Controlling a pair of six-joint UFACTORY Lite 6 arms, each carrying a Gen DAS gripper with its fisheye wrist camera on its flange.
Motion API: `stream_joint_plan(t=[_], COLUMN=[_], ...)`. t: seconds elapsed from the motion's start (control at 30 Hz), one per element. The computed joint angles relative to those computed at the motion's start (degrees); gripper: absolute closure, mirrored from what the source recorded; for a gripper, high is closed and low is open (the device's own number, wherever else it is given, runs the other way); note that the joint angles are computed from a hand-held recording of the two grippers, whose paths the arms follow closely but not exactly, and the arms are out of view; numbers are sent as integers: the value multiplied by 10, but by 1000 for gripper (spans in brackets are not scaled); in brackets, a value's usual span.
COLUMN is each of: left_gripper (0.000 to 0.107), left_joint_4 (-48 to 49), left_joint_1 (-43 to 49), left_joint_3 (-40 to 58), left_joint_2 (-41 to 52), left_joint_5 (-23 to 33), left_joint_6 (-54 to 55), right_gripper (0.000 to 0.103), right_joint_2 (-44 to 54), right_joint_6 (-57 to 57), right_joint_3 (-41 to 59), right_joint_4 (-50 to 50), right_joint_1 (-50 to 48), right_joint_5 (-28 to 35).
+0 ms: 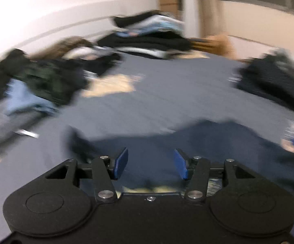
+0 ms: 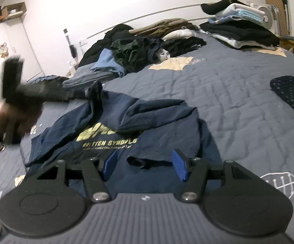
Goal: Fold clothes
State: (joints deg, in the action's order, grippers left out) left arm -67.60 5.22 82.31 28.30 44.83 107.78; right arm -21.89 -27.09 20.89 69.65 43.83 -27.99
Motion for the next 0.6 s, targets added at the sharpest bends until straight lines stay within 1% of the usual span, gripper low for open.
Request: stream_joint_plan(t=[0.07, 0.1, 0.17, 0.27, 0.3, 0.33, 0.37, 0.4, 0.43, 0.47, 0.5, 0.53, 0.57, 0.6], left_gripper=[57, 57, 57, 56, 53, 51, 47, 47, 47, 51, 71, 86, 89, 95], left_joint_4=[-16, -27, -63, -94, -103, -92, -92, -94, -107, -122, -121, -100, -67, -36], left_joint_1=[-13, -22, -51, -95, -110, -119, -135, -153, -173, -188, -197, -201, -206, -211], left_joint_3=[-102, -134, -190, -195, -196, -190, -189, -187, -185, -185, -176, -156, -130, -99], left_joint_2=[-51, -63, -79, -53, -50, -44, -41, -38, -34, -33, -26, -13, -1, 12], left_joint_5=[0, -6, -41, -78, -91, -97, -116, -137, -166, -193, -200, -186, -173, -161], left_joint_6=[17, 25, 27, -10, -25, -52, -60, -67, -52, -31, -34, -60, -111, -161], right_gripper=[44, 44, 44, 44, 44, 44, 44, 44, 44, 44, 44, 44, 44, 44], right_joint_2=[-35, -53, -89, -130, -139, -147, -154, -162, -168, -173, -180, -185, -189, -194], right_joint_6=[-28, -40, -67, -99, -105, -110, -114, -120, -125, -130, -138, -154, -184, -221], right_joint_3=[-12, -19, -31, -47, -50, -53, -56, -59, -61, -62, -65, -66, -64, -64], right_joint_4=[24, 35, 58, 90, 96, 99, 99, 101, 102, 103, 106, 117, 141, 173], right_joint_1=[-10, -17, -32, -56, -60, -64, -68, -71, -75, -81, -86, -91, -96, -102], right_joint_5=[5, 7, 13, 25, 27, 31, 36, 40, 46, 54, 62, 68, 74, 80])
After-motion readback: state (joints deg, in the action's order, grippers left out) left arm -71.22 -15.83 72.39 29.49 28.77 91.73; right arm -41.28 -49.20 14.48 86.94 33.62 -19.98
